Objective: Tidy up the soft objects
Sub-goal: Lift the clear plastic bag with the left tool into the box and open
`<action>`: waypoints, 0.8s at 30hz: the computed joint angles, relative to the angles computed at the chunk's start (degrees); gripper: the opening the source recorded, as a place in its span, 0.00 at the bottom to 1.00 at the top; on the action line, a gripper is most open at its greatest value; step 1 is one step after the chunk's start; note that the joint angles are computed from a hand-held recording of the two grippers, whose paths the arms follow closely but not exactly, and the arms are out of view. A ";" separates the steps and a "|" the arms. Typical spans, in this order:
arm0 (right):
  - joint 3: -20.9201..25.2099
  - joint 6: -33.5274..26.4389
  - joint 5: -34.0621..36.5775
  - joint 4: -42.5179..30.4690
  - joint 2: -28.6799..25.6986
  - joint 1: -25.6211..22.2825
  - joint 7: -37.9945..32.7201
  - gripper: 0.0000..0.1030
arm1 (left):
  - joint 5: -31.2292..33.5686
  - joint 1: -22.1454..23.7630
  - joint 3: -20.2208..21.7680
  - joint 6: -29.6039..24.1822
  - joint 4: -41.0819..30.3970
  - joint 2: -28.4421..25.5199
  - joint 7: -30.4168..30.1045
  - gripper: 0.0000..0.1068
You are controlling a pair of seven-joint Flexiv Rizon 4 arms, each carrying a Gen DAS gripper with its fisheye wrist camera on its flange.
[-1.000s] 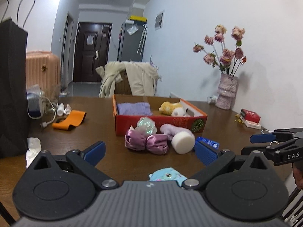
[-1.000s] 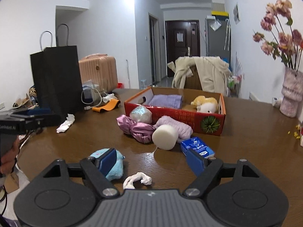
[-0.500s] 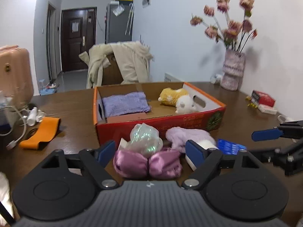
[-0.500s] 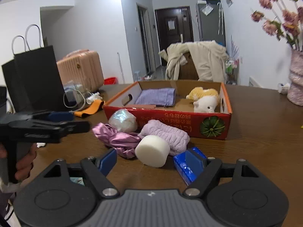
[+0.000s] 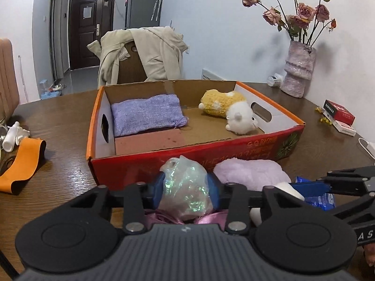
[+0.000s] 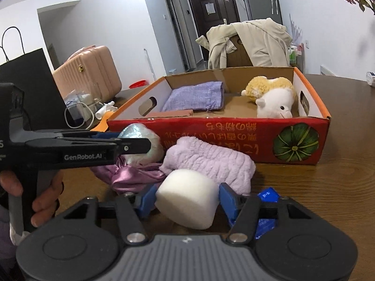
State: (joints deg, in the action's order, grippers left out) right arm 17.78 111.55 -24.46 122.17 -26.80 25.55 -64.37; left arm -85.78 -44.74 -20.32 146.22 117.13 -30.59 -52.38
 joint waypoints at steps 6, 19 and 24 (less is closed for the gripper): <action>0.85 0.56 -1.23 0.81 0.58 -1.38 0.18 0.51 | -1.90 -1.05 -0.61 2.82 -1.18 0.48 1.02 0.34; -1.81 11.24 3.14 11.68 10.91 -0.22 -3.32 0.51 | -3.74 -7.85 -3.31 15.99 -5.27 1.41 3.30 0.35; -2.13 14.50 4.04 15.11 13.81 -0.87 -3.97 0.51 | -4.27 -9.44 -4.38 19.17 -7.22 0.29 3.17 0.35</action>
State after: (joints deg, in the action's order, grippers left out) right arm 15.65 126.05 -20.43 137.29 -12.99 24.67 -68.34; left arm -90.05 -54.17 -24.70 165.39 109.91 -30.30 -49.21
